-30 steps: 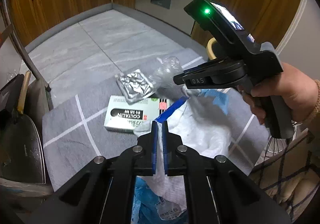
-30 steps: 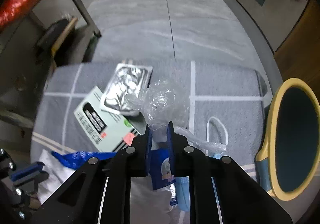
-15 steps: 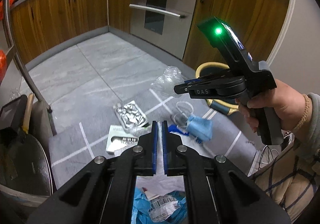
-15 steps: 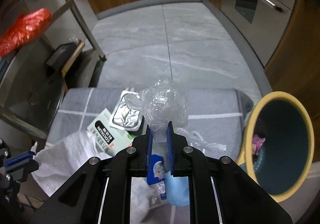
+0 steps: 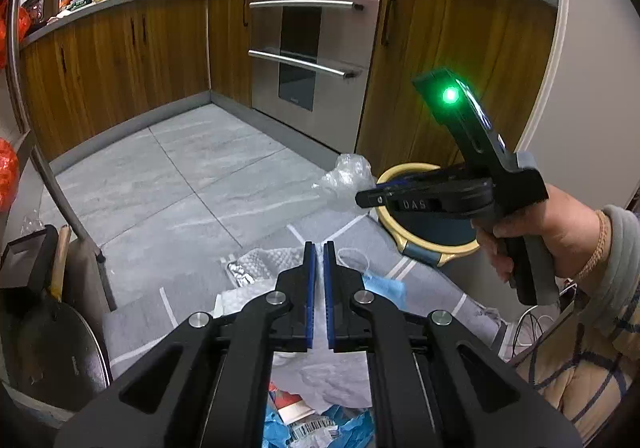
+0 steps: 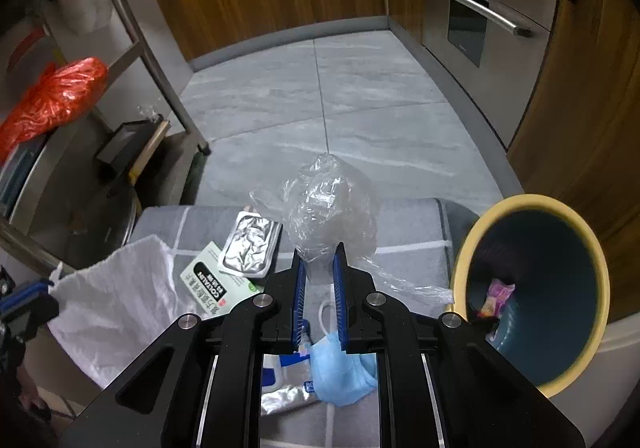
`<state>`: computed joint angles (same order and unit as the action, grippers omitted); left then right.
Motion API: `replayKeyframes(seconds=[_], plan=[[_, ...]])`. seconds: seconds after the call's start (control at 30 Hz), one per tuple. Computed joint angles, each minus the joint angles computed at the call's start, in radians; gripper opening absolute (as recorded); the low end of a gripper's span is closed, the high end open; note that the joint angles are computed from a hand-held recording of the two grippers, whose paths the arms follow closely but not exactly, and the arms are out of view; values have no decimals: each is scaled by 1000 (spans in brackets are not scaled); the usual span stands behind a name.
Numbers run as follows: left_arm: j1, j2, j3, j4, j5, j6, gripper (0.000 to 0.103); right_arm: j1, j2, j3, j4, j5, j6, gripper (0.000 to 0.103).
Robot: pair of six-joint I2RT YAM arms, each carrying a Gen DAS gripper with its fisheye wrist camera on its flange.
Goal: Collect trash
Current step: 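Carry the clear bag and white tissue over the bin with both tools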
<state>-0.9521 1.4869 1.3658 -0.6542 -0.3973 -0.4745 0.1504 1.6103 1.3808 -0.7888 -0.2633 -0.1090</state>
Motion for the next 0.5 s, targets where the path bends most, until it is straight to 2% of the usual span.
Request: replayKeyframes(seconds=[0.5], plan=[[-4, 84, 135, 44, -1, 55, 4, -161, -187, -40, -49, -47, -101, 14]])
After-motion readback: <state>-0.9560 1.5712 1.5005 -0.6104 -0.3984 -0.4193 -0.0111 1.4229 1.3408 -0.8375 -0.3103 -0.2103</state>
